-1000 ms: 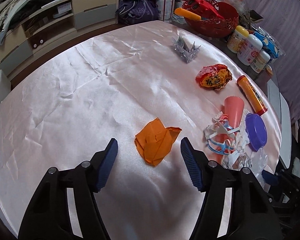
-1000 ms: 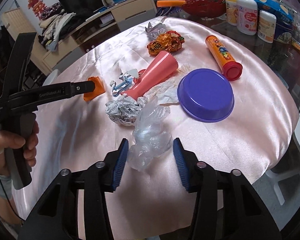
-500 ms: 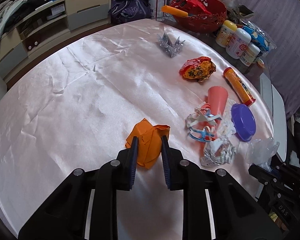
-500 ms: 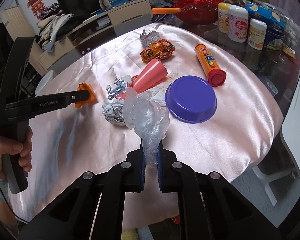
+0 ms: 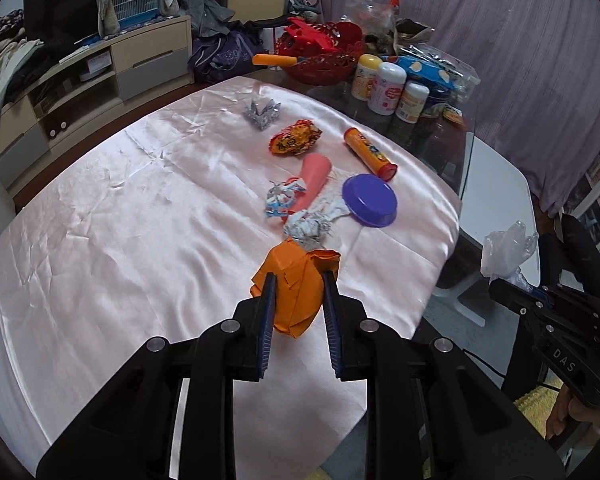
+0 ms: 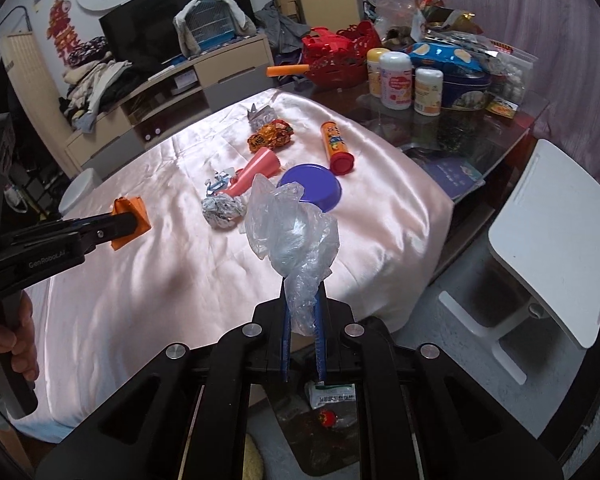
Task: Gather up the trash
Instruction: 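Carry the orange cloth and plastic bag with both tools over the bin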
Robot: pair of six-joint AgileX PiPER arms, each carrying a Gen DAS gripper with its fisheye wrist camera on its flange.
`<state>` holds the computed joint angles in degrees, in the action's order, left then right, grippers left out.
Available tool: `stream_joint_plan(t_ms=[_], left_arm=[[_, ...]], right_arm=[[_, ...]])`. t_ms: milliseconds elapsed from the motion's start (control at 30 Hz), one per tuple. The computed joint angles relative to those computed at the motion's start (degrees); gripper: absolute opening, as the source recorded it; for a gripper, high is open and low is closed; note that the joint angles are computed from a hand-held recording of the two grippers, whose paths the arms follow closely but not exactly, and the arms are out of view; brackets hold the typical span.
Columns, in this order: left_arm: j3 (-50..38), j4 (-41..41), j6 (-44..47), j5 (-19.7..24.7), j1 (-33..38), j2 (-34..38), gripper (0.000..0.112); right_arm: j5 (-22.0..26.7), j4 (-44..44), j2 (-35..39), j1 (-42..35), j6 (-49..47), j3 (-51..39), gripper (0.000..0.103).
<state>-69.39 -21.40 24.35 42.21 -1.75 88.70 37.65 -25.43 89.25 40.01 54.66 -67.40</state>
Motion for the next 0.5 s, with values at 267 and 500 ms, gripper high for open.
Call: stream_joint_plan(t_ms=[267, 500], left_arm=[[9.6, 0.9, -4.4, -1.7, -7.7, -8.4, 0.021], [14.6, 4.6, -11.1, -4.8, -16.5, -10.6, 0.022]], right_arm=[[3.1, -5.8, -11.7, 2.3, 9.8, 11.9, 0.011], [1.3, -4.5, -19.4, 0.9, 12.6, 21.7, 0.011]])
